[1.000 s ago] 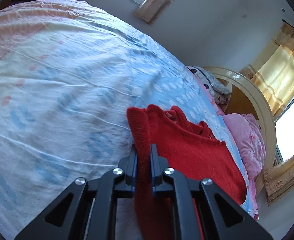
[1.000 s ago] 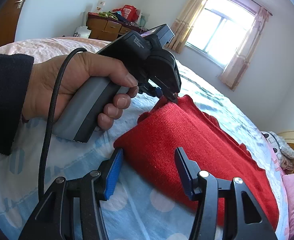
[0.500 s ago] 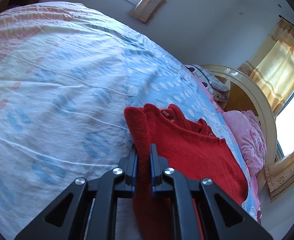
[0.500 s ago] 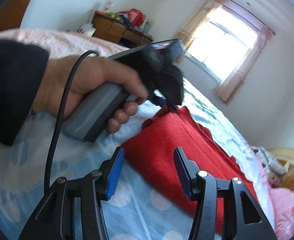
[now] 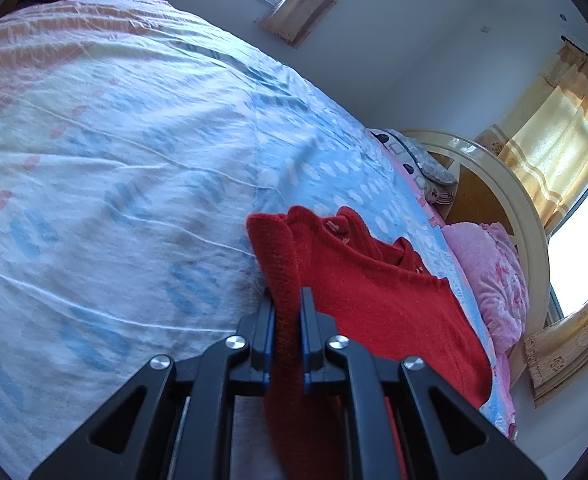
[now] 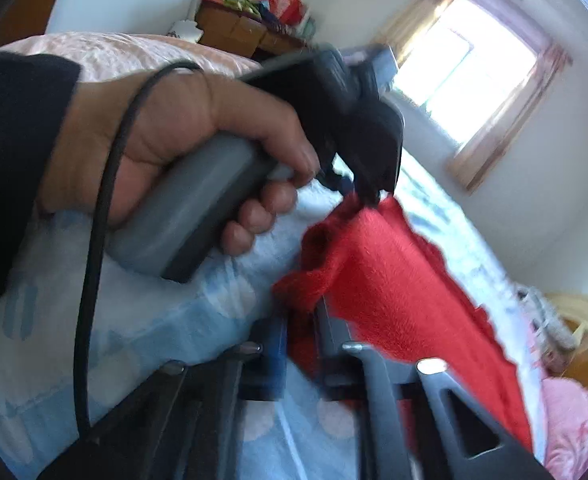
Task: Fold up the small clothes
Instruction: 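Grasp the sweater edge with the right gripper beside the left gripper, then lift the sweater edge with both grippers and fold it over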
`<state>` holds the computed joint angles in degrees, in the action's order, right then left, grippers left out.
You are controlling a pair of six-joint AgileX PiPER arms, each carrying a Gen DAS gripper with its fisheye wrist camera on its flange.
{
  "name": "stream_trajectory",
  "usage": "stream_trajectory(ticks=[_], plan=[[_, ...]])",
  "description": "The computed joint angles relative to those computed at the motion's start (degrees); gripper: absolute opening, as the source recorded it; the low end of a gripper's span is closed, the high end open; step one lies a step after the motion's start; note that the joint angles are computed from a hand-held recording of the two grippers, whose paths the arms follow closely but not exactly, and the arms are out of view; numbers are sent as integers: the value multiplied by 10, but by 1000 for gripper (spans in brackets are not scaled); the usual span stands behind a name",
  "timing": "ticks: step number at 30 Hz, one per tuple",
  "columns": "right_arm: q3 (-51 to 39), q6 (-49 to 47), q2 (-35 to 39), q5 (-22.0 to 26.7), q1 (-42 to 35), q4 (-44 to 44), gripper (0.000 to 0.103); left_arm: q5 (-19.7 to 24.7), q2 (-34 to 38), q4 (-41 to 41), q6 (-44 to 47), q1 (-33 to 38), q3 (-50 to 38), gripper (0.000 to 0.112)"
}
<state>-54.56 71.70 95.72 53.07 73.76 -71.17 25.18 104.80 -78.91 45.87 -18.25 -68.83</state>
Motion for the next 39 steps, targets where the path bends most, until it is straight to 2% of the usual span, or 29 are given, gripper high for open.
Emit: stream_trajectory(ticks=[2,7,10,18,23,27,30,35,39], plan=[[9,3,-19,-11,0,-1,9,13,5,-14,8,7,0,11],[27,23,-54,0,16,-15,8,43,12,3,-25,18,-13,11],[49,33,-92,2,15,-23,8,57,1,-31,-17,22,-2,11],[94,51,-186,16,10,-29,7,47,-12,1,-97,0,-38,11],[111,55,-232,11,-14,-32,7,30,-6,47,-159,-29,-87,11],[129,49,-279,25,-18,-32,7,17,4,124,-238,-63,-148,10],[140,40,-311,20,-34,-27,7,15,22,189,-304,-82,-198,11],[155,10,-365,0,-79,-6,7,7,47,224,-347,-105,-243,10],[178,2,-407,-1,-93,10,7,13,78,289,-415,-132,-306,10]])
